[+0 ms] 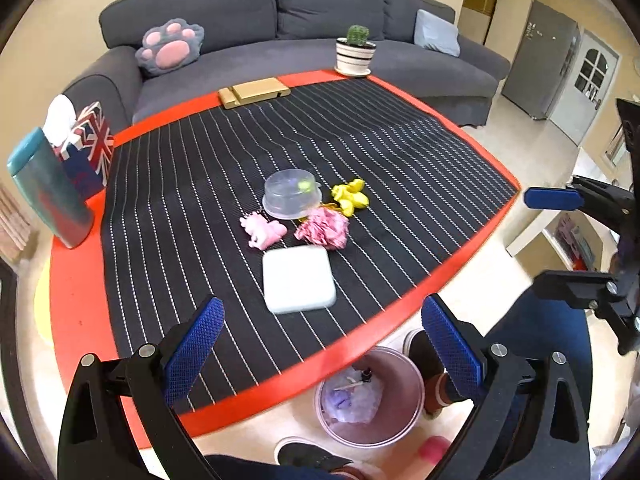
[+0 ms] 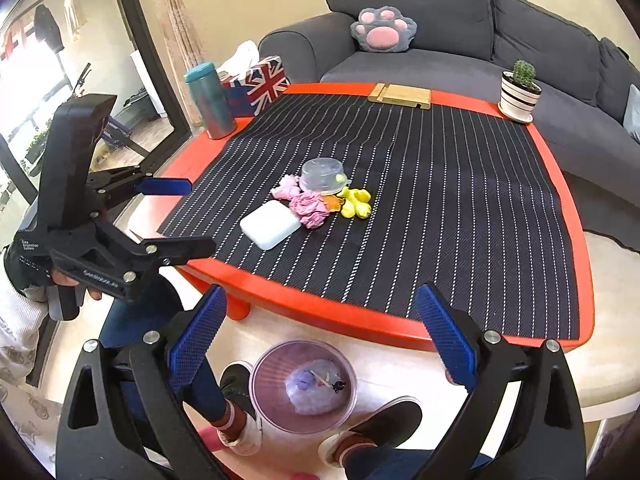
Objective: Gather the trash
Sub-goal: 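Move the open left gripper to the white square pad on the mat, then grasp the white square pad with the left gripper and lift it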
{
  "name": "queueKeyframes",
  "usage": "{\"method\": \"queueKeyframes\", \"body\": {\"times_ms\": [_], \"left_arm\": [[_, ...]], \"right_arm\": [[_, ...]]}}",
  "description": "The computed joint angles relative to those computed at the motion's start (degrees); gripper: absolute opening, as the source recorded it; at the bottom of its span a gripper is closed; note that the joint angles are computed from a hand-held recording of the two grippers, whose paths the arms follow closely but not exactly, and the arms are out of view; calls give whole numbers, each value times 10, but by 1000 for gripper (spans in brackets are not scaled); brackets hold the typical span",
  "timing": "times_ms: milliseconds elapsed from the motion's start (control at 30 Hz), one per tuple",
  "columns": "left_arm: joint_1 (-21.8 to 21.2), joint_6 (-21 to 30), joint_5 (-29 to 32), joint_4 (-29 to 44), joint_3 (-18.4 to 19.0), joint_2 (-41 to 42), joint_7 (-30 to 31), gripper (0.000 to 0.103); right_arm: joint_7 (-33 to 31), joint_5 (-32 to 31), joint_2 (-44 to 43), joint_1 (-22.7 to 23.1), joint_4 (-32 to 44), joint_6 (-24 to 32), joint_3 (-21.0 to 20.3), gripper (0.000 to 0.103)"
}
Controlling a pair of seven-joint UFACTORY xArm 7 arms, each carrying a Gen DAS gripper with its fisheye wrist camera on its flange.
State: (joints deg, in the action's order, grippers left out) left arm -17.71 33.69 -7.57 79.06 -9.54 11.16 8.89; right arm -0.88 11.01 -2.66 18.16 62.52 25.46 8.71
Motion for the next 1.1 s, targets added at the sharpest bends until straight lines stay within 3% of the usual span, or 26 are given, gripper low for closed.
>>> {"method": "queueKeyframes", "body": {"times_ms": [433, 900, 1100], "left_arm": [[-15, 74, 63, 124, 21, 119, -64, 95], [-27, 79, 103, 149, 31, 155, -98, 95], [-26, 66, 104, 138, 29, 153, -102, 74]], "right_arm": [[-2, -8, 38, -10, 40, 27, -1, 94], [-8, -4, 53, -14, 54, 36, 0, 94], [-7, -3, 58, -14, 56, 37, 1, 94]]}}
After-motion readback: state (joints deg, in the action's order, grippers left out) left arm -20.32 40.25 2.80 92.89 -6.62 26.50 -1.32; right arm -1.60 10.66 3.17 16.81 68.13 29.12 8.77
